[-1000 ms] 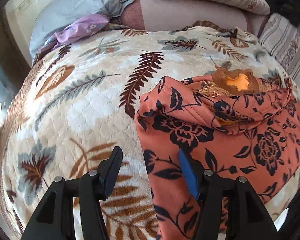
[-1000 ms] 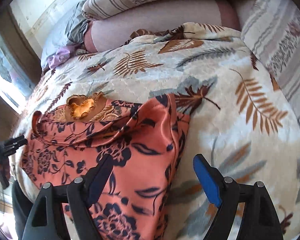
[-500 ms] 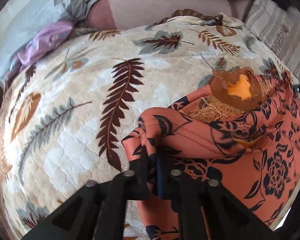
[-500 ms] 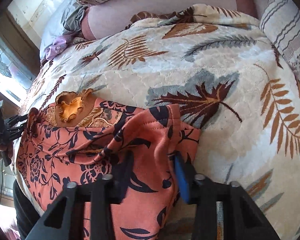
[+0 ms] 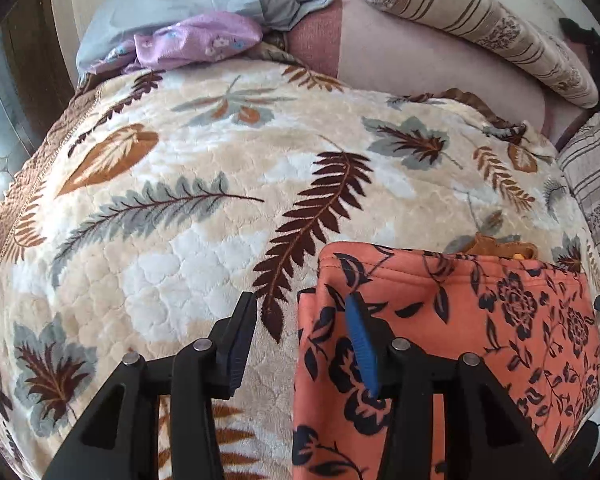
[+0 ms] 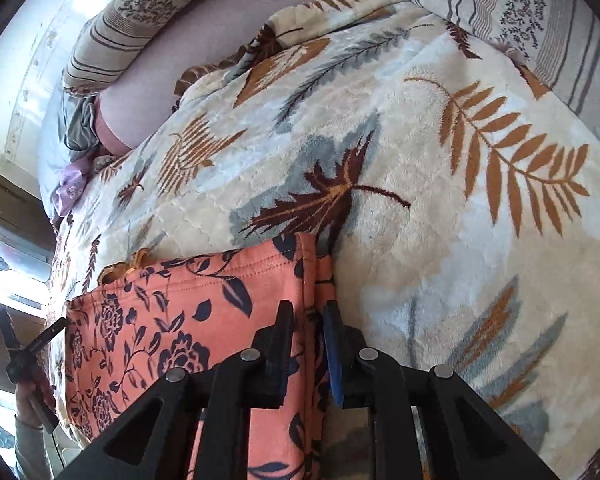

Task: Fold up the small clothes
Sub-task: 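Flatten the folded shirt with both grippers open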

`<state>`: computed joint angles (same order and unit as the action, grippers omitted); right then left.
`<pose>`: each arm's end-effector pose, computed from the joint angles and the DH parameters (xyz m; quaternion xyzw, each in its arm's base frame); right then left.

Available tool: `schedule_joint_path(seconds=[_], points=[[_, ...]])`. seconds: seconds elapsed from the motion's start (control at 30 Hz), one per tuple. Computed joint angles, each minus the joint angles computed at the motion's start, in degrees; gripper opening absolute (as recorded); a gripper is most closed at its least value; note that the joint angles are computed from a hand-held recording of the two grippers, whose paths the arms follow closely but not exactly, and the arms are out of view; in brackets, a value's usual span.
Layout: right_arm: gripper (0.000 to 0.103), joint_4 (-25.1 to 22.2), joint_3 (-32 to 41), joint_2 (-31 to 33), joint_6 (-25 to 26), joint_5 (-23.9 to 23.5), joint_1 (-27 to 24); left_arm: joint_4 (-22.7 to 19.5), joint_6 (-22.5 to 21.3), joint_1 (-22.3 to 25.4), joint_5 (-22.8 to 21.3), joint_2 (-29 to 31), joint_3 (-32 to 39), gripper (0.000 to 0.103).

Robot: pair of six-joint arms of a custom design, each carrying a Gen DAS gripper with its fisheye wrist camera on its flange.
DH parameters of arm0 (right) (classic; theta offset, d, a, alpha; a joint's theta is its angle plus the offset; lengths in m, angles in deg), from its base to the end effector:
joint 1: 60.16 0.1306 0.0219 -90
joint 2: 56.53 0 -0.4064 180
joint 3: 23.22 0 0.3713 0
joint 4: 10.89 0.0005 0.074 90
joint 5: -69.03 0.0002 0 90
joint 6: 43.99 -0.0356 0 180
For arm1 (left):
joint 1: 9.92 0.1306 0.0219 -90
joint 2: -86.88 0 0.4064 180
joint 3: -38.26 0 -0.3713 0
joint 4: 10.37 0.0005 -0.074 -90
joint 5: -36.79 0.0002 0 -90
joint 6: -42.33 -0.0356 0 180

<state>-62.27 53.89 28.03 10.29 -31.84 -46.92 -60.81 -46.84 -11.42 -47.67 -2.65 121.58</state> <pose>0.3955 0.0994 0.3937 0.1619 0.9455 0.1939 0.2056 0.4519 -0.0158 0.3983 0.0191 0.9591 -0.0521 0.2777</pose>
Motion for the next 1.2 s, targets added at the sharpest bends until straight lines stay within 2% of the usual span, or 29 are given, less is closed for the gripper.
schedule_joint_path(seconds=[0.03, 0.07, 0.1, 0.13, 0.17, 0.2, 0.27, 0.37, 0.43, 0.5, 0.57, 0.7, 0.8, 1.0, 1.13, 1.2], points=[[0.020, 0.7, -1.3, -2.1, -1.8, -1.1, 0.4, 0.7, -0.7, 0.1, 0.6, -2.4, -1.5, 0.058], [0.030, 1.5, -2.6, -4.3, -3.8, -1.9, 1.2, 1.6, -0.9, -0.2, 0.4, -4.9, -3.1, 0.062], [0.039, 2.3, -4.1, -6.8, -5.8, -2.4, 2.2, 2.1, -1.2, -0.6, 0.0, -7.3, -4.8, 0.072], [0.075, 3.2, -5.7, -9.6, -8.5, -1.9, 3.7, 2.3, -1.2, -1.4, -0.1, -9.7, -6.5, 0.078], [0.096, 4.3, -7.4, -12.4, -11.4, -0.2, 5.7, 2.6, -0.8, -2.3, -0.3, -12.0, -8.4, 0.079], [0.096, 5.6, -9.0, -15.1, -14.2, 1.4, 8.1, 2.7, -0.2, -3.4, -0.4, -14.0, -10.1, 0.079], [0.096, 7.3, -11.4, -18.7, -19.2, 0.6, 12.7, 1.8, 1.7, -6.1, -1.2, -16.5, -12.7, 0.079], [0.096, 16.9, -18.1, -23.9, -33.6, 1.8, 21.2, 0.8, 6.2, -10.9, -2.6, -19.1, -16.3, 0.079], [0.096, 23.0, -22.3, -24.5, -42.4, 3.9, 26.5, -0.3, 8.3, -14.2, -4.8, -18.9, -17.4, 0.079], [0.096, 26.3, -24.8, -23.3, -46.9, 4.5, 29.0, -2.2, 10.5, -16.9, -7.5, -17.9, -17.2, 0.079], [0.095, 29.5, -27.0, -22.8, -50.8, 6.1, 29.6, -3.1, 12.5, -18.4, -8.2, -18.1, -17.0, 0.079], [0.095, 30.4, -27.6, -22.7, -51.8, 10.0, 27.5, -3.7, 14.0, -19.6, -10.1, -19.2, -16.2, 0.079], [0.095, 30.9, -27.7, -22.5, -51.6, 10.4, 25.0, -4.2, 14.2, -19.8, -11.1, -19.2, -15.4, 0.079], [0.095, 33.2, -29.4, -23.0, -54.9, 12.0, 22.9, -4.8, 14.1, -20.2, -12.7, -18.8, -14.6, 0.079], [0.095, 33.1, -30.0, -24.1, -54.3, 12.6, 21.7, -5.0, 13.8, -20.7, -13.4, -18.2, -14.1, 0.079], [0.091, 32.7, -30.0, -24.4, -53.5, 12.8, 21.2, -4.9, 14.1, -20.9, -13.4, -17.7, -13.9, 0.079]])
